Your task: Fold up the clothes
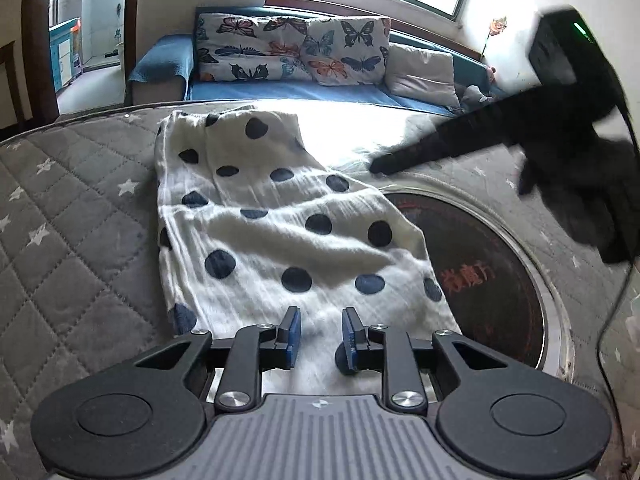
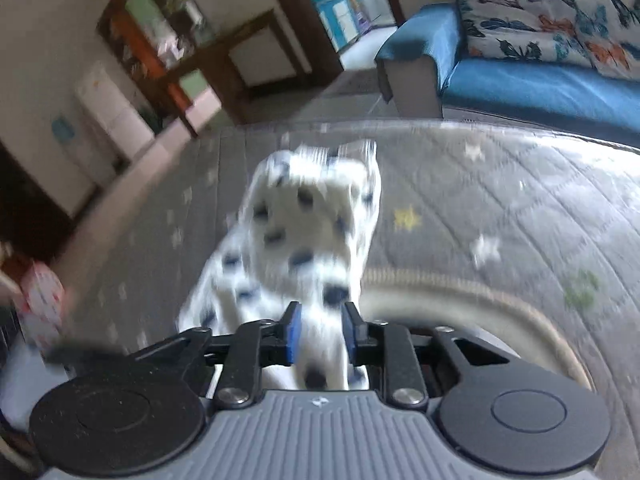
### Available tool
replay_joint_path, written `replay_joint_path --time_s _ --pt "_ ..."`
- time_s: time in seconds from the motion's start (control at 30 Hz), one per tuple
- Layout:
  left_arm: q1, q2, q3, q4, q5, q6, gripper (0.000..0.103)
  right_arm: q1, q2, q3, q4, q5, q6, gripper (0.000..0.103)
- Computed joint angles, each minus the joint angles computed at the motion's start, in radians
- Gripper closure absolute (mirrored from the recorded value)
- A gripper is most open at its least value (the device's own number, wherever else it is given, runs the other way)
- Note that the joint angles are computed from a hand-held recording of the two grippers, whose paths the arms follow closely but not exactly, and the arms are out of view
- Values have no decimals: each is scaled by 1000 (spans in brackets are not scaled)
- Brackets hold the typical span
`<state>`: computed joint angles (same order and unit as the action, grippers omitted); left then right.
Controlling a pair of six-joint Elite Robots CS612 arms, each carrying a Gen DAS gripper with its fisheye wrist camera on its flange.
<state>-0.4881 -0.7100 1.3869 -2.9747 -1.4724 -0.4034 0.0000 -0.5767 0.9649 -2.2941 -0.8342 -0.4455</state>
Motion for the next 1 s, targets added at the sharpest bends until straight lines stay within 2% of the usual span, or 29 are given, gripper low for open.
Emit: replay_joint_path --time_s 0.17,0.3,0.47,0.53,0.77,0.8,0.83,0.87,1.0 --pt "5 13 -20 6 -18 17 78 12 91 -159 16 34 124 78" --pt "9 21 -27 3 -37 26 78 28 165 -290 23 36 204 77" --pt "12 24 -27 -13 -48 29 78 56 263 -474 99 -15 248 76" --pt "13 26 -27 -18 -52 31 77 66 297 -538 133 -48 242 71" --pt "16 29 -26 -39 -66 47 73 87 352 -635 210 -129 189 72" --pt "16 30 -26 -42 -68 47 72 89 347 -620 186 -137 182 78" --pt "16 31 -26 -45 -70 48 72 91 339 -598 150 -146 174 90" --pt "16 31 -26 -48 -71 49 71 92 335 -586 124 -151 171 93" --pt "17 33 -24 -59 -76 48 68 93 329 -563 1 -139 185 96"
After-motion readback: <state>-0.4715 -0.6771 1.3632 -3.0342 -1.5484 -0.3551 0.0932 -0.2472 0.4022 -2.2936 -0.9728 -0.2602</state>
